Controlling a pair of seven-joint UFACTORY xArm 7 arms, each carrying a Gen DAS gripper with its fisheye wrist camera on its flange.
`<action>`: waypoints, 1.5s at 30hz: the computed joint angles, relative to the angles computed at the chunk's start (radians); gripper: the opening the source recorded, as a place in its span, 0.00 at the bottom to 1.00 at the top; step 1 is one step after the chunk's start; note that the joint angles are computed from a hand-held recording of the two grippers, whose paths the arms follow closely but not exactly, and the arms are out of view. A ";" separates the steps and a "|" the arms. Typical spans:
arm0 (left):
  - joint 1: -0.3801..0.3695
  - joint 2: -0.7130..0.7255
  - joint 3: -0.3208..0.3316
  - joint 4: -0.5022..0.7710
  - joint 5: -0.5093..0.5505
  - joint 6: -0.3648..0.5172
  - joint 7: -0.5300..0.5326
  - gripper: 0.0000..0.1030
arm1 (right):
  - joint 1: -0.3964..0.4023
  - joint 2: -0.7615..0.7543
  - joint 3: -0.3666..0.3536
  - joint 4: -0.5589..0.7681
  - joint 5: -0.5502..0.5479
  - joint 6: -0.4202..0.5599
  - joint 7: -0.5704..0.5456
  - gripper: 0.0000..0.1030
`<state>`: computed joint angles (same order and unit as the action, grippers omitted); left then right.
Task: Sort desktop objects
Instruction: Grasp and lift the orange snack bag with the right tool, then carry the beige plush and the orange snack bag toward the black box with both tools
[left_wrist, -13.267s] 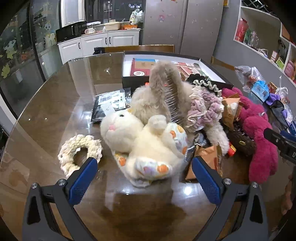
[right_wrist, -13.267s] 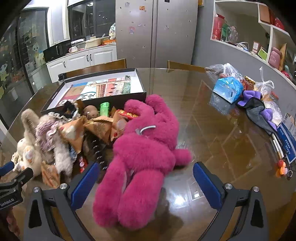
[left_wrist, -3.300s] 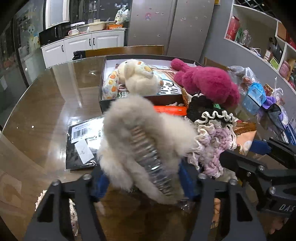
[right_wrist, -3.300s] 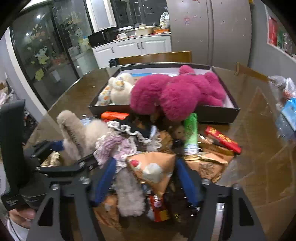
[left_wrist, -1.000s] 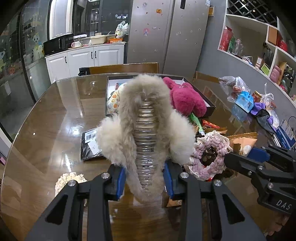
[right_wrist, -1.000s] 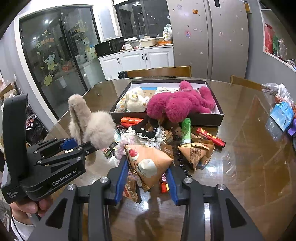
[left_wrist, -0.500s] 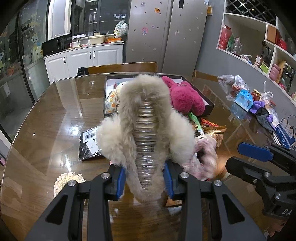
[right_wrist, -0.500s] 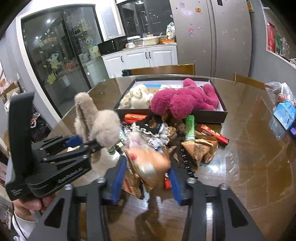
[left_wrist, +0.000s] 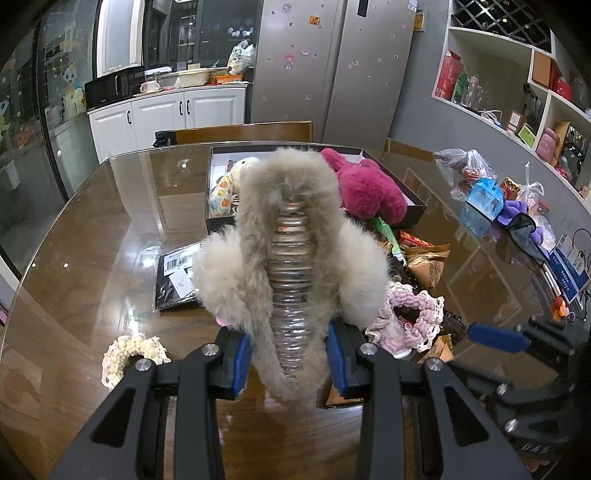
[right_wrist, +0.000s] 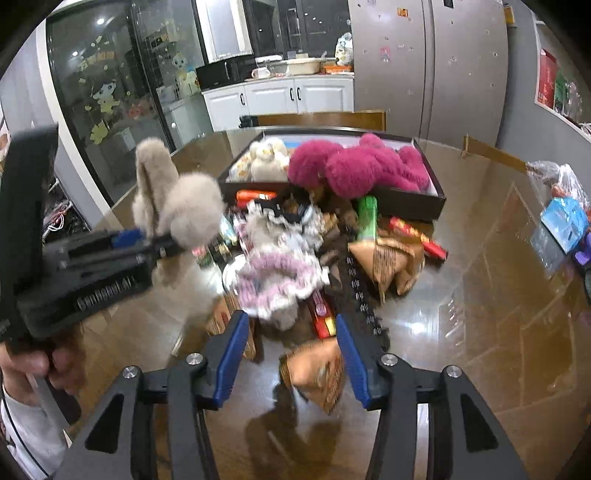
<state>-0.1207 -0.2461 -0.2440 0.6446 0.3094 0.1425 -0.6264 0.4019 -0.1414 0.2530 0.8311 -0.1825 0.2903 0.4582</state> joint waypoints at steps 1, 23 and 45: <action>-0.003 0.000 0.001 -0.002 -0.003 -0.003 0.001 0.35 | 0.004 -0.003 -0.003 -0.009 0.009 0.003 -0.010 0.50; -0.015 -0.006 -0.003 -0.018 -0.002 0.007 -0.012 0.35 | 0.015 0.055 -0.021 -0.059 0.042 -0.037 -0.012 0.34; -0.010 -0.066 -0.018 -0.039 -0.003 0.022 -0.032 0.35 | -0.016 -0.029 0.013 -0.036 -0.028 -0.008 0.057 0.34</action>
